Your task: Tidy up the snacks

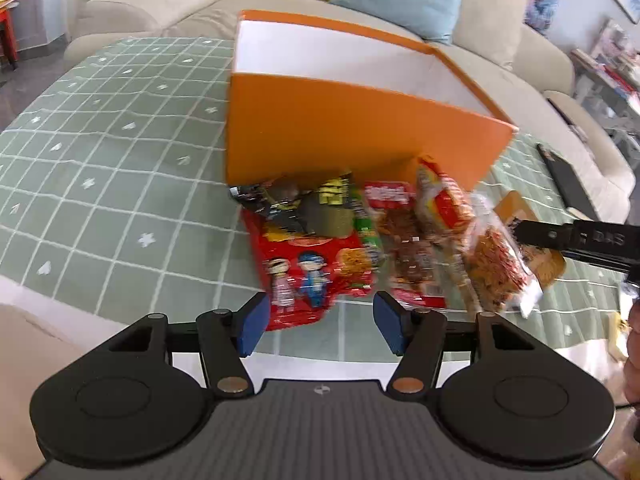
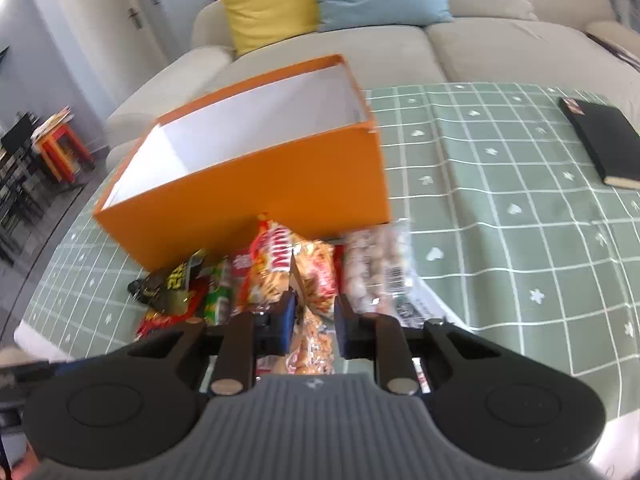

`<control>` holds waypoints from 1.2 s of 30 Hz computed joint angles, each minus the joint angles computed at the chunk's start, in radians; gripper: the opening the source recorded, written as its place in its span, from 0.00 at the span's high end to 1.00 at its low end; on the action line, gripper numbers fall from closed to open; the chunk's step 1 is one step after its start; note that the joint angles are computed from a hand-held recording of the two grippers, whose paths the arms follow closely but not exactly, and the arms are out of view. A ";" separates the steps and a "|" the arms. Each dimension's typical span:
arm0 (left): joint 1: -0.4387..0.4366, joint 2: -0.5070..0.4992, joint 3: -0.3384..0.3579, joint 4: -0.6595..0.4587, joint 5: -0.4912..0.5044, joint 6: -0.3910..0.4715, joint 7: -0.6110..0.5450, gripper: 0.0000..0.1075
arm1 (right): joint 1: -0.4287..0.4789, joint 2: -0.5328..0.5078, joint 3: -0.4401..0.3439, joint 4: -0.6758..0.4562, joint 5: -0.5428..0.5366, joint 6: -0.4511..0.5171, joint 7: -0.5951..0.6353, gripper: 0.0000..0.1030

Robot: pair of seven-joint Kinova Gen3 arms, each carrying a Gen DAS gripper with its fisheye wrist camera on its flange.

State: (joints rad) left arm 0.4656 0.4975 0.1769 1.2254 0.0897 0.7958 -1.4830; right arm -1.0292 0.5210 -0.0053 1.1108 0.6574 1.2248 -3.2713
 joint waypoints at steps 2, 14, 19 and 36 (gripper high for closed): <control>-0.019 -0.006 0.036 0.010 0.027 -0.020 -0.061 0.37 | 0.010 -0.015 -0.002 0.023 -0.016 -0.009 -0.023 0.83; 0.052 0.141 0.082 -0.145 0.093 0.038 -0.237 0.80 | 0.035 -0.063 -0.032 0.136 -0.012 -0.176 -0.093 0.77; 0.058 0.160 0.070 -0.158 0.114 0.056 -0.242 0.85 | 0.036 -0.047 -0.034 0.127 -0.018 -0.196 -0.062 0.74; 0.076 0.135 0.029 -0.121 0.080 0.040 -0.244 0.77 | 0.037 0.012 0.002 0.132 -0.086 -0.230 -0.013 0.74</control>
State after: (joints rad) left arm 0.5412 0.6328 0.2056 1.1045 0.1695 0.8363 -1.7266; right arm -0.9920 0.5328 -0.0030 1.2431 0.5712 0.9945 -3.2841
